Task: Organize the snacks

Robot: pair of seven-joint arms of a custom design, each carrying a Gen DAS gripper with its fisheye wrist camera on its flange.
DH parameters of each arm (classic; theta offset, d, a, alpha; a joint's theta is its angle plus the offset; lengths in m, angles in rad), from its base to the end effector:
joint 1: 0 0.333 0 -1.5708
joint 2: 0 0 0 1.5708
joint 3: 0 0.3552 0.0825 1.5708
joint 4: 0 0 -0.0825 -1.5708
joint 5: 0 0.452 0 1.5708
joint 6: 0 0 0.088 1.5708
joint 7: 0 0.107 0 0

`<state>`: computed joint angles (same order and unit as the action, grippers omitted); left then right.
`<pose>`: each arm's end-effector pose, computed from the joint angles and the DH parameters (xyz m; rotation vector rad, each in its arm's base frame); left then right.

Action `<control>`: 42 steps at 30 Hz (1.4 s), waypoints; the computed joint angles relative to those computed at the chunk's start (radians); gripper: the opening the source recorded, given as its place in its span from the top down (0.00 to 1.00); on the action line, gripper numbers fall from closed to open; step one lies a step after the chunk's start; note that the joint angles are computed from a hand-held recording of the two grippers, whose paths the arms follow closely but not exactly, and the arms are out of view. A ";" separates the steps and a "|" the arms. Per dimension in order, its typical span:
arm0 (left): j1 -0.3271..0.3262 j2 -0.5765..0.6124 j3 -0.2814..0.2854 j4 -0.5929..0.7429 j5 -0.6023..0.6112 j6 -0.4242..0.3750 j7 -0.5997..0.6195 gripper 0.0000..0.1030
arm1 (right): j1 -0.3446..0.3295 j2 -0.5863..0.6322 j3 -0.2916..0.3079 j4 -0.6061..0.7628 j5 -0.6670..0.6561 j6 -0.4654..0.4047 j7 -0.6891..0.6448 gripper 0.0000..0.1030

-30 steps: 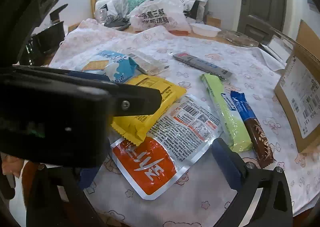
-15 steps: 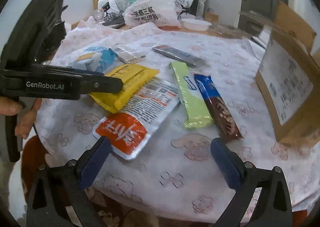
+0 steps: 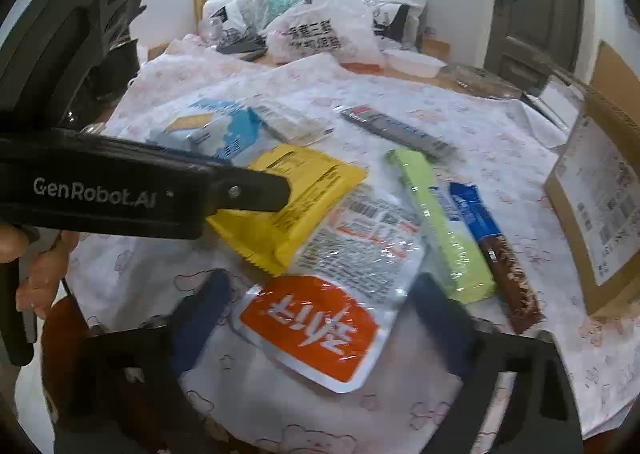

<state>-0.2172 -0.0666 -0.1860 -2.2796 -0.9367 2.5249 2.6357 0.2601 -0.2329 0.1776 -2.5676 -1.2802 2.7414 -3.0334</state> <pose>0.5403 -0.2226 0.4096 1.1478 -2.7025 1.0601 0.4245 0.2389 0.3575 -1.6832 1.8843 -0.8238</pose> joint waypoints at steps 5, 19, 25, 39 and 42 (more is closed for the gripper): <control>-0.004 0.002 -0.004 0.003 -0.009 -0.006 -0.014 0.28 | -0.020 -0.052 -0.018 -0.041 0.024 0.046 -0.030 0.51; -0.058 0.032 -0.048 -0.021 0.210 0.234 -0.204 0.35 | -0.079 -0.131 0.001 -0.115 0.150 0.107 -0.218 0.52; -0.051 -0.019 -0.014 -0.038 0.094 0.171 -0.118 0.35 | -0.132 -0.130 0.034 -0.122 0.143 0.188 -0.215 0.29; -0.036 -0.097 0.037 -0.072 -0.040 0.058 0.011 0.35 | -0.121 -0.017 -0.004 -0.031 0.095 0.192 -0.269 0.31; -0.032 -0.100 0.038 -0.071 -0.041 0.053 0.021 0.35 | -0.111 -0.006 -0.044 -0.036 0.128 0.259 -0.392 0.27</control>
<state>-0.2490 -0.1670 -0.1485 -2.3508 -0.9782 2.5781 2.6570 0.1493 -0.2393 0.1341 -2.6034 -1.1519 2.9999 -3.4253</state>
